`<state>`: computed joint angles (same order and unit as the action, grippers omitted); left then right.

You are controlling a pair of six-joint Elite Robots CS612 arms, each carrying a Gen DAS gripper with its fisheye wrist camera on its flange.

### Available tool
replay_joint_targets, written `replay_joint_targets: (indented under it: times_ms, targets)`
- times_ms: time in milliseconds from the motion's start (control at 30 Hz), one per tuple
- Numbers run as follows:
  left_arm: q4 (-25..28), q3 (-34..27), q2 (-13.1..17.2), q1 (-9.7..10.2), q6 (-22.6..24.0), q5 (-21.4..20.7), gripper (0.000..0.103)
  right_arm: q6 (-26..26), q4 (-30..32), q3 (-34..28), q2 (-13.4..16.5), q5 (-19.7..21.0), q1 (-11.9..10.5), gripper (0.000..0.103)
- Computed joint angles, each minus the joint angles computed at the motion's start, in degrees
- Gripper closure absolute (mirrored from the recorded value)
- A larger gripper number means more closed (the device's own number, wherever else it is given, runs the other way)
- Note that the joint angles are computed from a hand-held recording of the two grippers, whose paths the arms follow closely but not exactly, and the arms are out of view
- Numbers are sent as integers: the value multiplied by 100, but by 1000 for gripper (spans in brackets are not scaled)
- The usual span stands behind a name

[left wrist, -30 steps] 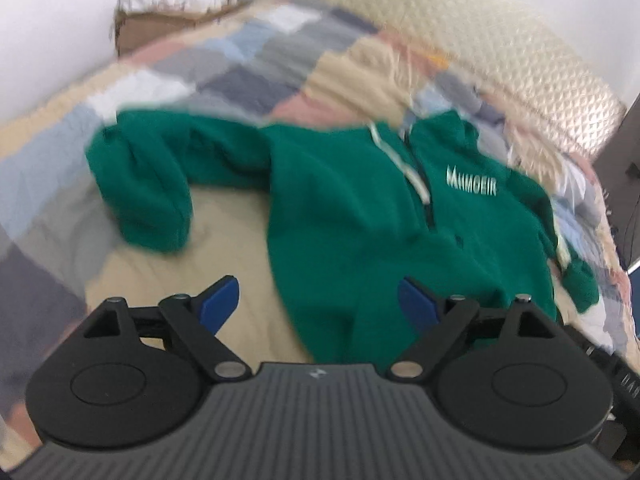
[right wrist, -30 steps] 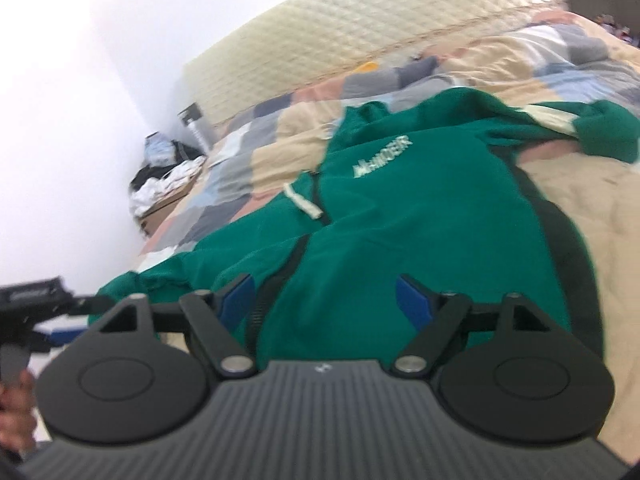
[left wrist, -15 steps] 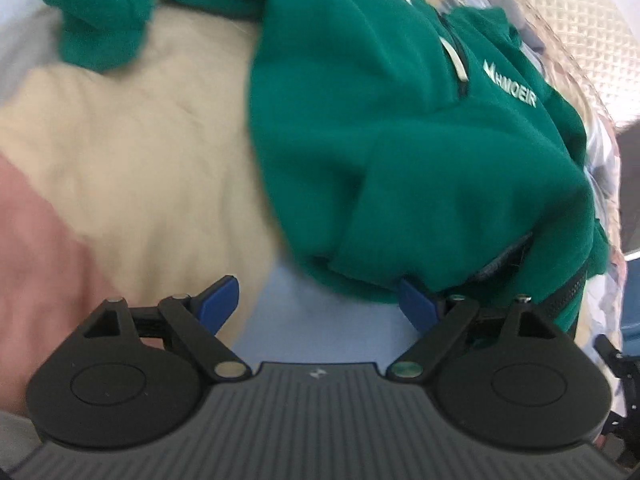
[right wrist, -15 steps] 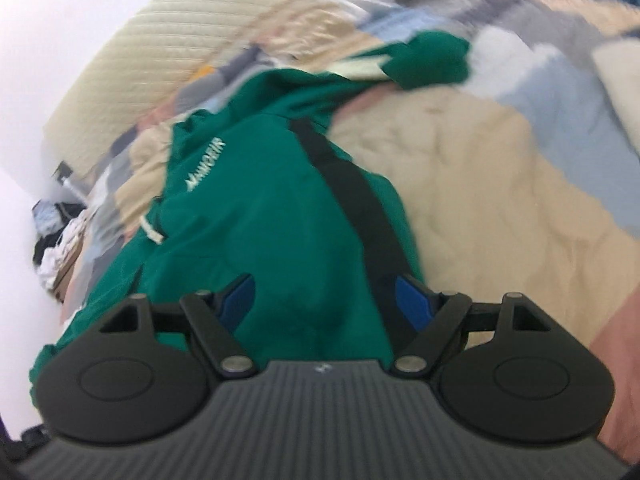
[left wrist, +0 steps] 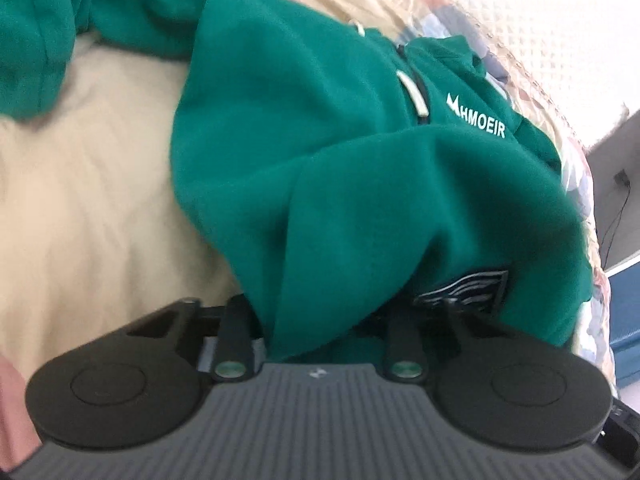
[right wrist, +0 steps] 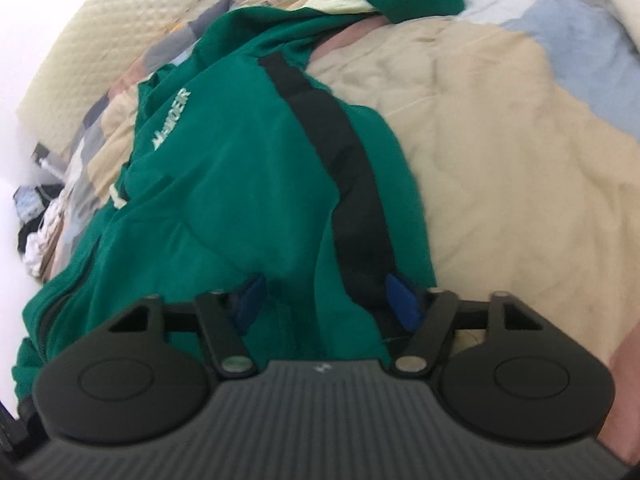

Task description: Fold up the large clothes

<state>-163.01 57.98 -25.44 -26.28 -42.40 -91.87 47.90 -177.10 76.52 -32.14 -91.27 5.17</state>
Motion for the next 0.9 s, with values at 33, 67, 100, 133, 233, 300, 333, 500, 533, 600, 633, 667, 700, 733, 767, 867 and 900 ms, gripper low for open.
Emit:
replay_joint_targets:
  times_ms: [33, 67, 100, 133, 233, 300, 333, 500, 533, 600, 633, 667, 700, 733, 767, 867, 900]
  targets:
    - [20, 32, -62, 26, 22, -46, 83, -39, -51, 18, 0, 46, -8, 68]
    - [13, 87, -151, 64, 73, -123, 85, -49, -92, 26, -4, 87, -15, 78]
    - [-17, 155, -236, 92, 138, -170, 86, -46, -184, 45, -16, 154, -26, 92]
    - [-44, 246, -355, 135, 294, -218, 86, -77, -358, 77, -29, 265, -45, 99]
    - [82, 501, -729, 234, 800, -318, 87, -316, -1075, 200, -103, 330, -37, 100]
    - [288, 563, -912, 304, 1016, -467, 88, -565, -1594, 280, -163, 252, -16, 100]
    - [365, 619, -1001, 348, 1068, -572, 88, -689, -1855, 340, -207, 205, -10, 100]
    - [823, 810, -1261, 479, 1299, -884, 88, -1113, -2482, 656, -424, -470, 5, 100]
    - [1041, 819, -1274, 487, 1409, -848, 88, -1120, -2422, 712, -462, -587, -5, 100]
    - [1446, 846, -1279, 484, 1557, -689, 87, -973, -2117, 799, -521, -571, -66, 100]
    - [1599, 808, -1243, 474, 1619, -551, 87, -861, -1921, 788, -511, -497, -96, 100]
    - [1742, 752, -1186, 459, 1628, -358, 87, -700, -1643, 776, -503, -363, -142, 100]
    - [1825, 698, -1129, 459, 1535, -267, 87, -564, -1434, 742, -474, -236, -171, 100]
    - [1908, 651, -1072, 472, 1335, -221, 87, -399, -1246, 710, -441, -85, -202, 97]
    - [1918, 619, -1022, 484, 1118, -197, 86, -112, -1066, 673, -393, 170, -252, 96]
    - [1629, 685, -968, 522, 639, -263, 79, 712, -857, 655, -297, 940, -375, 96]
    - [1585, 716, -973, 517, 596, -225, 65, 831, -744, 635, -285, 959, -375, 94]
